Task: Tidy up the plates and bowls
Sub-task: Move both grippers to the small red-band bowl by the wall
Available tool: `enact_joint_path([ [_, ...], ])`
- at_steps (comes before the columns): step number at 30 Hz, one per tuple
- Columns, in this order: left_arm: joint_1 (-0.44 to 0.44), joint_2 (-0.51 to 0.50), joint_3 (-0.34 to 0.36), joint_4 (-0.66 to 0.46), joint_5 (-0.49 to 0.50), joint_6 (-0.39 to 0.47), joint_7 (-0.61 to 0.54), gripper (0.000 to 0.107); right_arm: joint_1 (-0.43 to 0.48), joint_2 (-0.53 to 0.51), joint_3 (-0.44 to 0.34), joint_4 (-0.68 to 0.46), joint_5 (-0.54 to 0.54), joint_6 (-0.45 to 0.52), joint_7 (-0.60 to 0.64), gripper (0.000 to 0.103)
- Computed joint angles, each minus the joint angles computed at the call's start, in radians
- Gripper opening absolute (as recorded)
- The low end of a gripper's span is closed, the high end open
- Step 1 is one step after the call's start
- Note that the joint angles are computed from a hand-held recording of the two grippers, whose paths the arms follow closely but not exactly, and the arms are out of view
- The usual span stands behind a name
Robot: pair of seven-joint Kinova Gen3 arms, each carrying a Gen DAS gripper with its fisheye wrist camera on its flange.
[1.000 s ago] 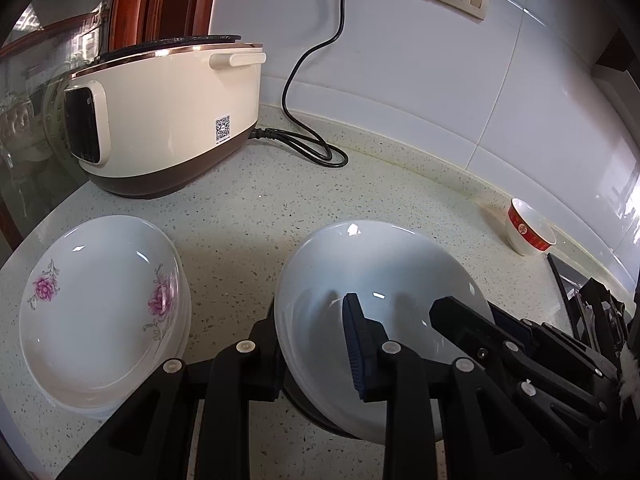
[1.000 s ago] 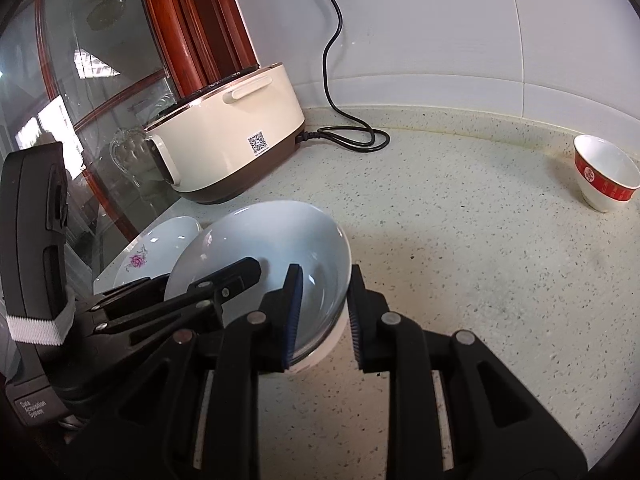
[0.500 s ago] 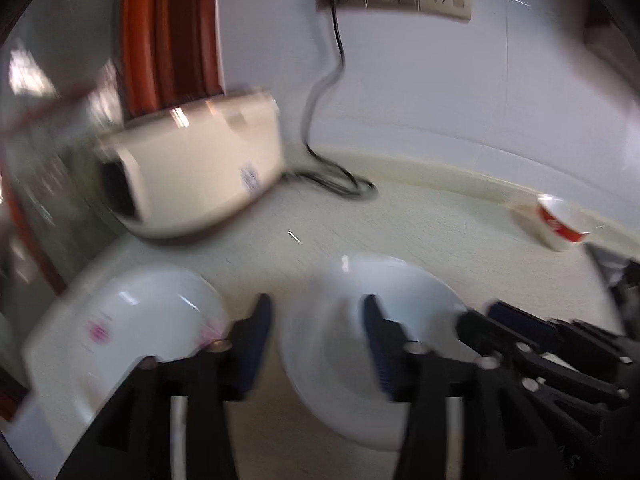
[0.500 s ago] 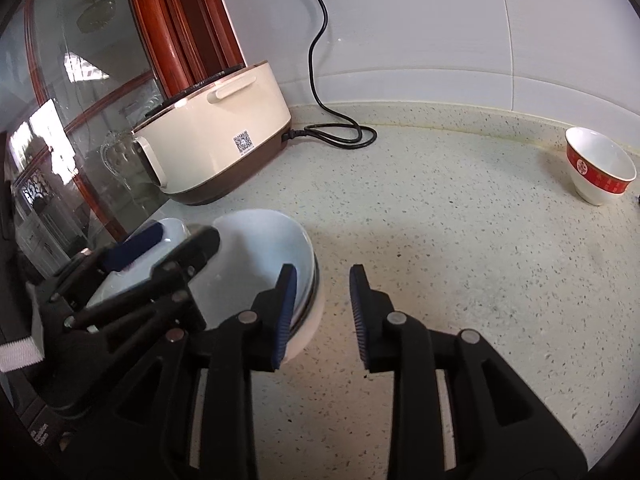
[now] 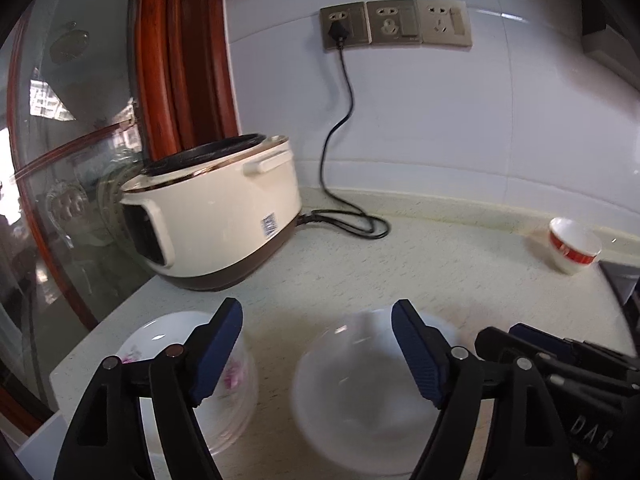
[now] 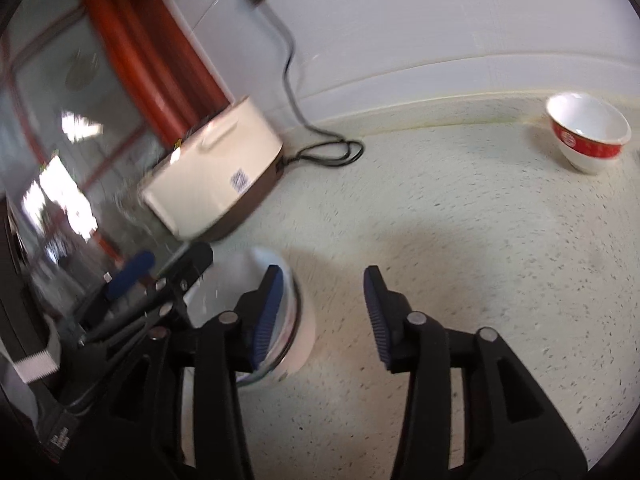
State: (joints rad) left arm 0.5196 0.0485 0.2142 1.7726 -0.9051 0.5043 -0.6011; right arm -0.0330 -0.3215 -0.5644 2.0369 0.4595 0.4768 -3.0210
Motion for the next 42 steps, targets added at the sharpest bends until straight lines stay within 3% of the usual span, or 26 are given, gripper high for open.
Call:
enact_joint_path([
  [2, -0.057, 0.011, 0.066, -0.033, 0.081, -0.001, -0.067, 0.079, -0.001, -0.044, 0.058, 0.045, -0.042, -0.060, -0.010, 0.051],
  [4, -0.105, 0.024, 0.127, -0.064, 0.163, 0.005, -0.134, 0.080, -0.004, -0.086, 0.119, 0.095, -0.098, -0.141, 0.001, 0.058],
  [6, -0.081, 0.035, 0.115, -0.086, 0.231, -0.007, -0.194, 0.082, 0.007, -0.118, 0.148, 0.128, -0.141, -0.192, 0.010, 0.062],
  [8, 0.006, 0.047, 0.058, -0.102, 0.236, -0.010, -0.211, 0.083, 0.032, -0.142, 0.163, 0.142, -0.174, -0.202, 0.020, 0.062],
  [10, 0.087, 0.062, 0.006, -0.115, 0.204, -0.008, -0.195, 0.084, 0.077, -0.167, 0.154, 0.147, -0.200, -0.196, 0.025, 0.065],
  [15, 0.147, 0.127, 0.007, -0.198, 0.281, 0.016, -0.274, 0.084, 0.231, -0.241, 0.131, 0.164, -0.265, -0.137, 0.023, 0.072],
  [21, 0.217, 0.233, -0.013, -0.321, 0.368, 0.068, -0.364, 0.084, 0.299, -0.290, 0.185, 0.206, -0.357, -0.109, 0.064, 0.073],
  [25, 0.259, 0.299, -0.040, -0.398, 0.417, 0.096, -0.403, 0.084, 0.357, -0.295, 0.177, 0.205, -0.383, -0.073, 0.084, 0.073],
  [32, 0.262, 0.429, -0.056, -0.581, 0.583, 0.174, -0.502, 0.084, 0.424, -0.301, 0.151, 0.205, -0.383, -0.029, 0.083, 0.074],
  [36, 0.285, 0.478, -0.092, -0.653, 0.626, 0.197, -0.498, 0.084, 0.475, -0.316, 0.124, 0.206, -0.370, -0.015, 0.063, 0.077],
  [42, 0.216, 0.482, -0.057, -0.611, 0.761, 0.135, -0.566, 0.084, 0.546, -0.325, 0.069, 0.199, -0.333, 0.023, 0.038, 0.078],
])
